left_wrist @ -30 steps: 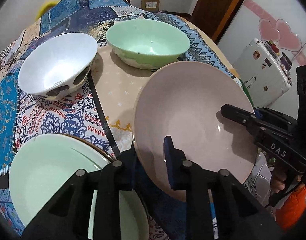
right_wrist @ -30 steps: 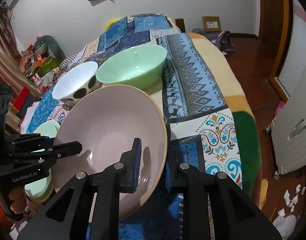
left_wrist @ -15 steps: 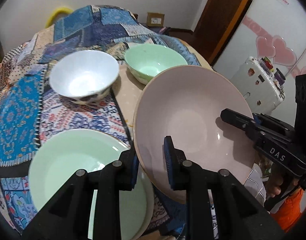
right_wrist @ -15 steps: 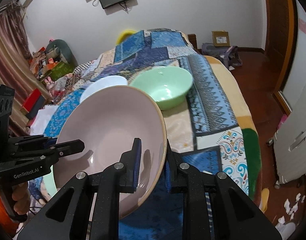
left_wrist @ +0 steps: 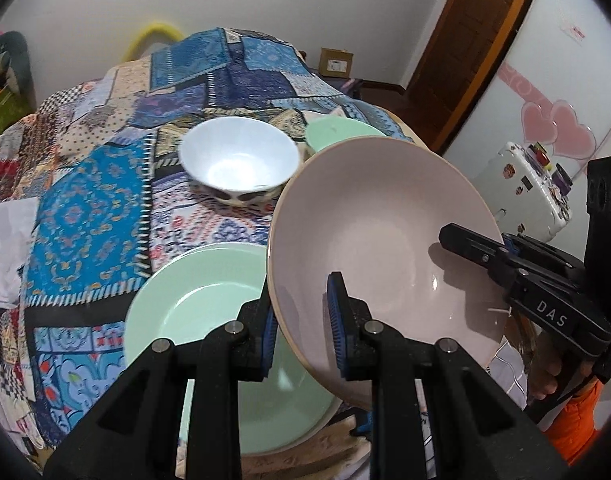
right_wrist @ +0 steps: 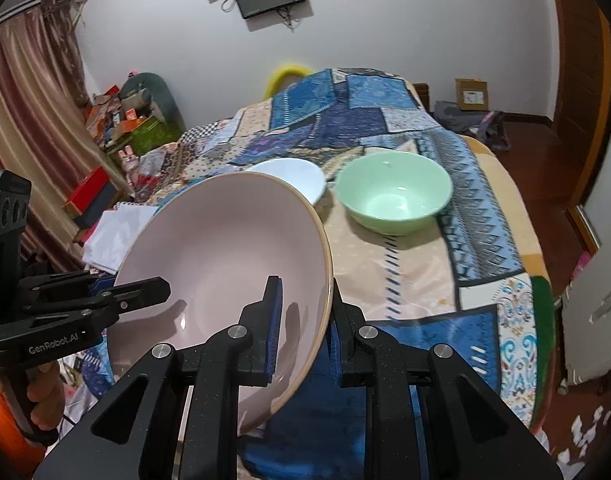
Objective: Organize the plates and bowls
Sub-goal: 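Lift the pink bowl with both grippers and carry it toward the plate stack, then lower the pink bowl beside the plate stack and open both grippers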
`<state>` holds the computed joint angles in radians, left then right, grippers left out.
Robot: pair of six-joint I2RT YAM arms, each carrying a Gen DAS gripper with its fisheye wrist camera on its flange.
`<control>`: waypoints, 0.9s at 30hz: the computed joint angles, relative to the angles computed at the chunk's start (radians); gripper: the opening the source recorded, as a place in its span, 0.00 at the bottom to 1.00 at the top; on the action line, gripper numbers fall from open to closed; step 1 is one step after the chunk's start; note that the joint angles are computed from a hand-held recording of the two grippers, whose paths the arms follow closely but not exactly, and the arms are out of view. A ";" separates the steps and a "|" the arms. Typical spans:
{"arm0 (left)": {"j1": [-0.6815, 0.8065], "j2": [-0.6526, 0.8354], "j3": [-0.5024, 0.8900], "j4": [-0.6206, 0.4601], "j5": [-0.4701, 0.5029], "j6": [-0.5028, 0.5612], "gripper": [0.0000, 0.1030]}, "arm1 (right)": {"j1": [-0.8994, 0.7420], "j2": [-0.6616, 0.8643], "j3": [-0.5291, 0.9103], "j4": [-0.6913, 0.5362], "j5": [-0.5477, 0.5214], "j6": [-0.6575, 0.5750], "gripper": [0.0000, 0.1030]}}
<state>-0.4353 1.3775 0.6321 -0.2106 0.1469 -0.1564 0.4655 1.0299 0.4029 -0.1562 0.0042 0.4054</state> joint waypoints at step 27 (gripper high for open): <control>0.677 -0.261 -0.109 -0.231 0.262 0.406 0.22 | 0.379 0.429 0.263 0.155 0.111 0.129 0.18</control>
<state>0.2414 1.1169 0.5233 -0.4416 0.4093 0.2492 0.8441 1.4594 0.6654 -0.0012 0.1149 0.5341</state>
